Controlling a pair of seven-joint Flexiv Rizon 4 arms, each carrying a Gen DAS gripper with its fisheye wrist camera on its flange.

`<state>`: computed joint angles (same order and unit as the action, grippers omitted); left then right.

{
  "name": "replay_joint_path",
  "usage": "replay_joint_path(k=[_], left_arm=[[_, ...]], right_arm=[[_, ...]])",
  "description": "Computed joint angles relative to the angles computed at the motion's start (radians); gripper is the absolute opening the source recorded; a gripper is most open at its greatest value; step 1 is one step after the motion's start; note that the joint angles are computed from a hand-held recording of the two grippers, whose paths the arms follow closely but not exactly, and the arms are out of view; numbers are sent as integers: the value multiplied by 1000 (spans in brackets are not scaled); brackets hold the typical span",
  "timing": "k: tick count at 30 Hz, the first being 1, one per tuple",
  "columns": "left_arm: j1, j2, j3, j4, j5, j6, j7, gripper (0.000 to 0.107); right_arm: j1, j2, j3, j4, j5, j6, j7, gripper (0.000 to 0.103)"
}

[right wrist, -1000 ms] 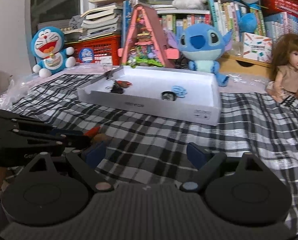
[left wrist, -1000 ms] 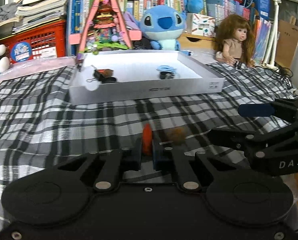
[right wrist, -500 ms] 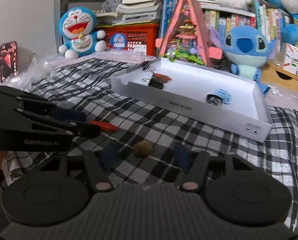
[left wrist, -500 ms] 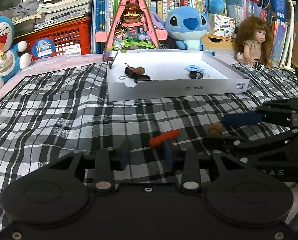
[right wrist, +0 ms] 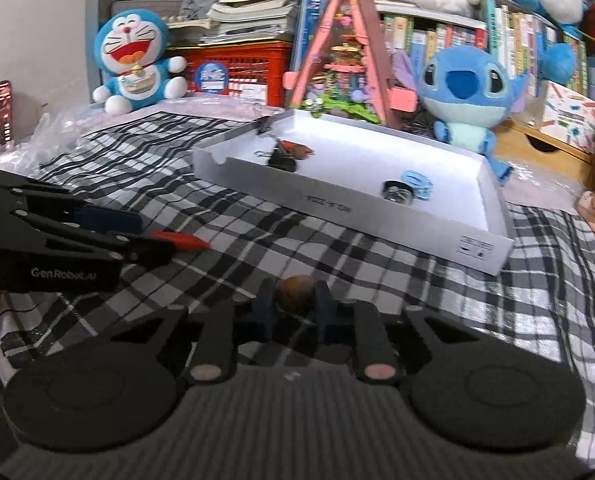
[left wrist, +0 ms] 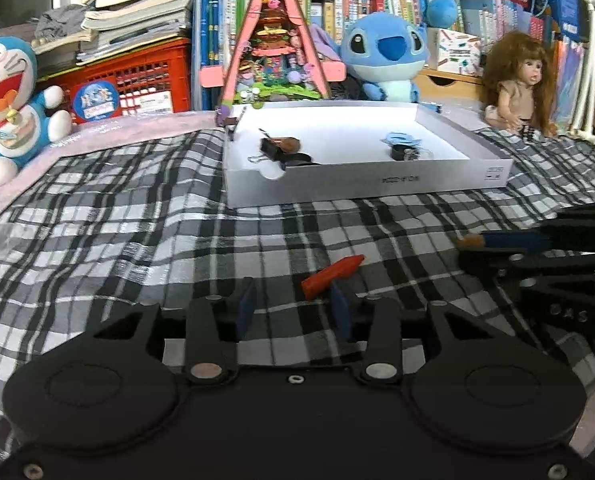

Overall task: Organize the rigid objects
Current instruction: 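Close the left tool on another red stick while the right tool grips a brown ball, then carry the red stick and brown ball over the white tray and lower them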

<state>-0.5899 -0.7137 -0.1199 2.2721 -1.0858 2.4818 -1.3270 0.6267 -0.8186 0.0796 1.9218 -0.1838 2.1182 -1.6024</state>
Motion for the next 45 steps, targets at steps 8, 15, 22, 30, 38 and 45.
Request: replay_joint_path(k=[8,15,22,30,38,45], left_arm=[[-14,3,-1,0,-17,-2,28,49],[-6,12,-13,12,-24,1,-2,51],[-9,3,-10,7,44,-4,-24,51],[-20,-26,-18,-57,-9,-4,-73,66],[-26,-75,-49,-135,-107,57,-58,42],[-4,-60,-56,-104,-51,54,-85,41]], right_arm=[[151,18,-143,10,190,-22,-29,25],[118,30,-110,12,198,-29,-26,45],[101,10,-103,-15,194,-43,7,52],[77,0,-78,-8,163,-1,8,50],[68,-7,-62,-1,152,29,4,31],[55,-10,-44,11,144,74,-9,24]])
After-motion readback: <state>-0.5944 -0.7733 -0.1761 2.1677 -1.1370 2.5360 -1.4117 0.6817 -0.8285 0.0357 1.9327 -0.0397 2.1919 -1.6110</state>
